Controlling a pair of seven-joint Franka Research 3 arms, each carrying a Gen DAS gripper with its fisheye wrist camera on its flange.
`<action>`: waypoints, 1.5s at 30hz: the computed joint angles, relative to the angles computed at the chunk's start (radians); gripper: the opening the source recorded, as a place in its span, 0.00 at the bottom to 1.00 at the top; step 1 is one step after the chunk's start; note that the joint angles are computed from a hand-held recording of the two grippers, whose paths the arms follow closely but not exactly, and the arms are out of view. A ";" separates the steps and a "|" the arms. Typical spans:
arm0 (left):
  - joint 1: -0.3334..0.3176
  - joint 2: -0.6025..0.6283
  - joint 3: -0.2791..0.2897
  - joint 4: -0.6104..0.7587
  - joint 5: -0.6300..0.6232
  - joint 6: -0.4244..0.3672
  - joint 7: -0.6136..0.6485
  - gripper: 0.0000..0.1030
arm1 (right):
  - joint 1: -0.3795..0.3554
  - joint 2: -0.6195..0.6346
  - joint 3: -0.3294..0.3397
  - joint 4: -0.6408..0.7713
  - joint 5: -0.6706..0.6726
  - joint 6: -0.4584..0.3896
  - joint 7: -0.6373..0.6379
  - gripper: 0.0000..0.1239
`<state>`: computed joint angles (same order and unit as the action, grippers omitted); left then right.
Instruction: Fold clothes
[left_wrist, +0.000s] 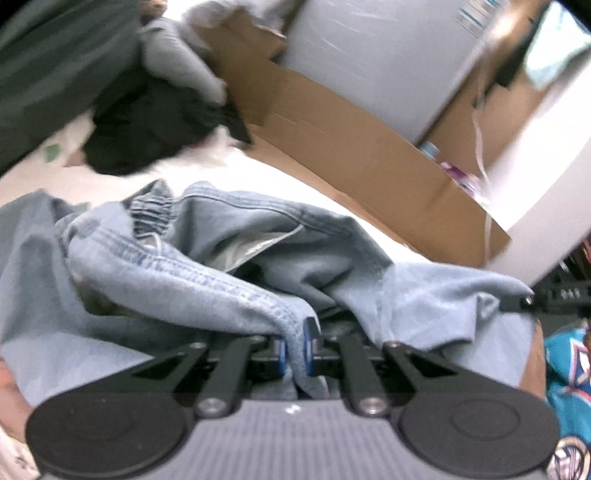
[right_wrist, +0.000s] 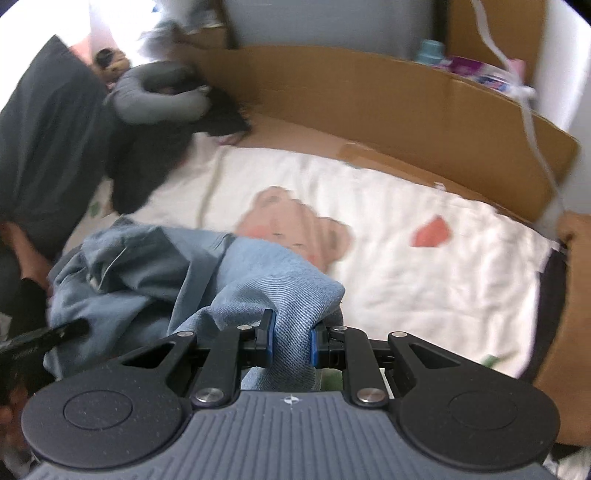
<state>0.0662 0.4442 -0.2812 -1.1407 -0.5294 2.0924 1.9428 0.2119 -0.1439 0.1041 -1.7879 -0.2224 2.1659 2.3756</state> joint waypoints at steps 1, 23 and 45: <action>-0.003 -0.014 -0.006 -0.017 -0.005 -0.003 0.004 0.09 | -0.004 -0.022 -0.003 -0.023 -0.006 -0.003 0.007 0.14; -0.101 -0.046 0.001 -0.025 0.071 -0.163 0.020 0.35 | -0.166 -0.293 0.042 -0.400 -0.035 -0.001 0.102 0.37; -0.090 0.111 0.120 0.125 0.461 0.058 -0.235 0.80 | 0.027 0.061 0.016 -0.074 0.025 0.206 -0.379 0.53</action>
<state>-0.0238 0.5555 -0.1611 -1.0160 -0.0683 2.1500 1.7077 0.2389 -0.0828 0.1199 -1.8620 -0.1976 2.3723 1.9963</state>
